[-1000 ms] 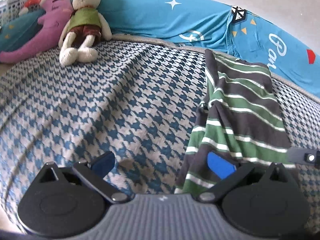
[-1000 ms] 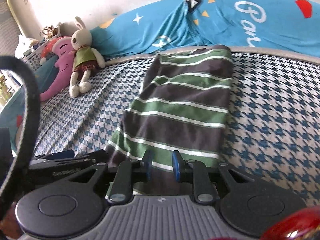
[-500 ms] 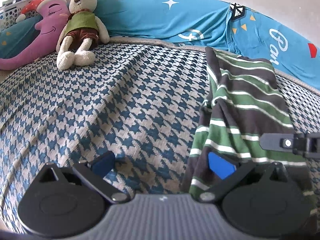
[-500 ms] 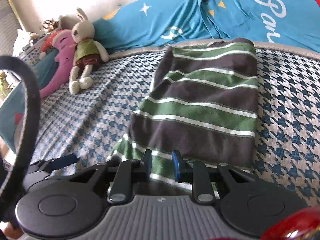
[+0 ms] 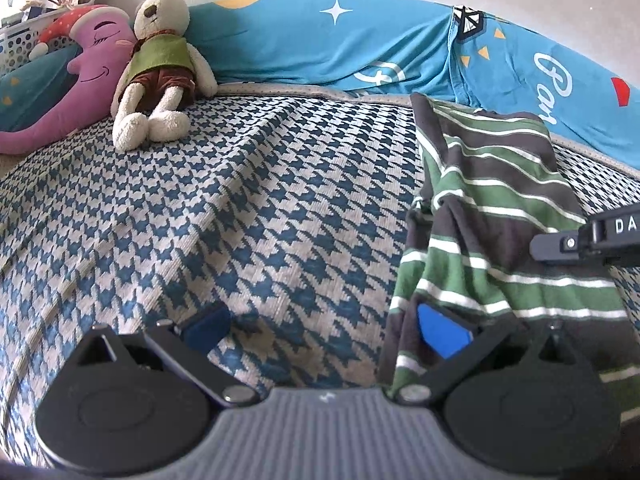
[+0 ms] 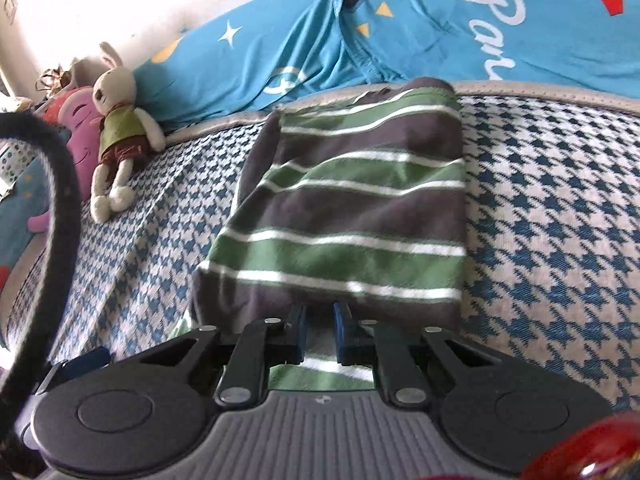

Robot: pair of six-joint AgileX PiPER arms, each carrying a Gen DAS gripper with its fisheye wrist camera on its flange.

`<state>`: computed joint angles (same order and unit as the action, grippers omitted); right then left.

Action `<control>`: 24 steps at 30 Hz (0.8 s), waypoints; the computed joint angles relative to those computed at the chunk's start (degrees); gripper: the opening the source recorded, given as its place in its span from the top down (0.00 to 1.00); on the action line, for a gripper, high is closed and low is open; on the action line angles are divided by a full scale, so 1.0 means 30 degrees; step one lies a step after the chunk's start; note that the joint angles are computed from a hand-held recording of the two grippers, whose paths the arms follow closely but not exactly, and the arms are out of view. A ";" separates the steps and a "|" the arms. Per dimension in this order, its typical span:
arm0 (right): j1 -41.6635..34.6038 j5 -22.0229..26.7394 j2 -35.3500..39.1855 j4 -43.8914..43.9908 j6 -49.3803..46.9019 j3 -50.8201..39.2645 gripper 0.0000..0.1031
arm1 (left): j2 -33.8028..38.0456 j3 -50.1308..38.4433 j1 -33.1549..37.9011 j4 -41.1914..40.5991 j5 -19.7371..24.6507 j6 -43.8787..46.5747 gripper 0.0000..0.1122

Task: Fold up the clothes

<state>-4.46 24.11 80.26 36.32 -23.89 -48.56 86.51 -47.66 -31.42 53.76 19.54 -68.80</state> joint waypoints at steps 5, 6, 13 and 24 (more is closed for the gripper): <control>-0.0994 0.0514 -0.0242 0.0719 -0.0523 0.0032 0.86 | -0.0257 0.0298 0.0326 -0.0105 -0.0411 0.0264 0.08; -0.1300 0.0713 -0.0316 0.1142 -0.0971 0.0027 0.85 | -0.0349 0.0295 0.0388 -0.0524 -0.0355 0.0576 0.08; -0.3267 0.1604 -0.0488 0.3448 -0.3075 -0.0203 0.83 | -0.0327 -0.1435 0.0233 -0.4442 0.3500 0.3368 0.08; -0.4698 0.1666 0.0400 0.5561 -0.4764 -0.0884 0.82 | -0.0176 -0.4298 0.0412 -1.0566 0.5270 1.0211 0.08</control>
<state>-18.56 29.11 81.46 53.00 -38.18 -51.21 85.98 -60.56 -30.18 22.06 35.35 -38.17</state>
